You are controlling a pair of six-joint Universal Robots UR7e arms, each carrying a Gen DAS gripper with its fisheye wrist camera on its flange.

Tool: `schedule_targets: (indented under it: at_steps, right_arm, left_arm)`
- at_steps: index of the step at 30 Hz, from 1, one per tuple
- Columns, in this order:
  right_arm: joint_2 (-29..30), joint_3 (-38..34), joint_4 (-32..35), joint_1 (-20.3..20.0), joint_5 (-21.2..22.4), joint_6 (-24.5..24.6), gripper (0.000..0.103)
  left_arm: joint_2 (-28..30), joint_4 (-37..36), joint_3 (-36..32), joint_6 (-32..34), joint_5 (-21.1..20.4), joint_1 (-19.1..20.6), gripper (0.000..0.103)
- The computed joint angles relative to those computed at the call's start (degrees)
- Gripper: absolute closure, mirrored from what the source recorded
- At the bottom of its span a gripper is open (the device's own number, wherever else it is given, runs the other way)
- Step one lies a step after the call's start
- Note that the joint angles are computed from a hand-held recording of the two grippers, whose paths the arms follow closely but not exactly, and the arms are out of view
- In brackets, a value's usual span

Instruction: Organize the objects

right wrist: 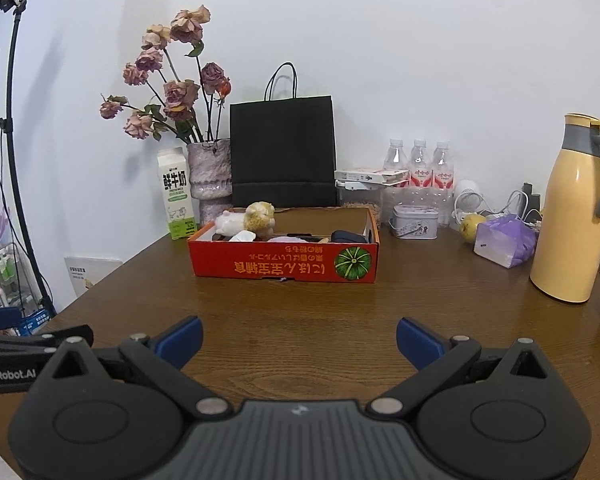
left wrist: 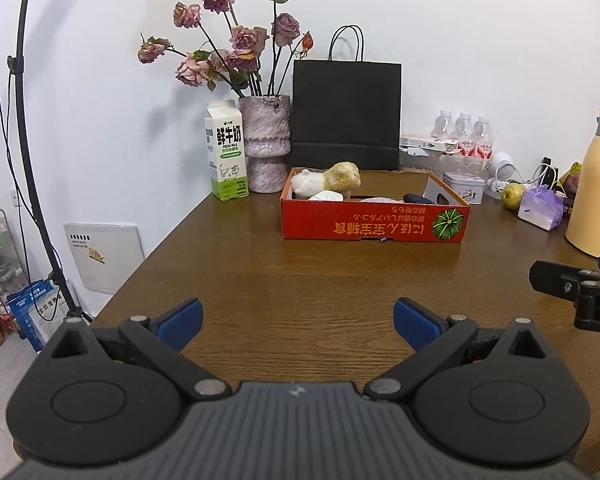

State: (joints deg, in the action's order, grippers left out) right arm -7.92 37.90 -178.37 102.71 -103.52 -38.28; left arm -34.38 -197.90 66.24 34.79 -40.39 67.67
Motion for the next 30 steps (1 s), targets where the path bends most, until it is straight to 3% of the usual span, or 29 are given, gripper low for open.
schedule_targets:
  at_steps: [30]
  right_arm:
    - [0.2,-0.2,0.6,-0.1,-0.1,-0.5,0.000]
  left_arm:
    - [0.1,0.2,-0.5,0.2,0.3,0.1,0.000]
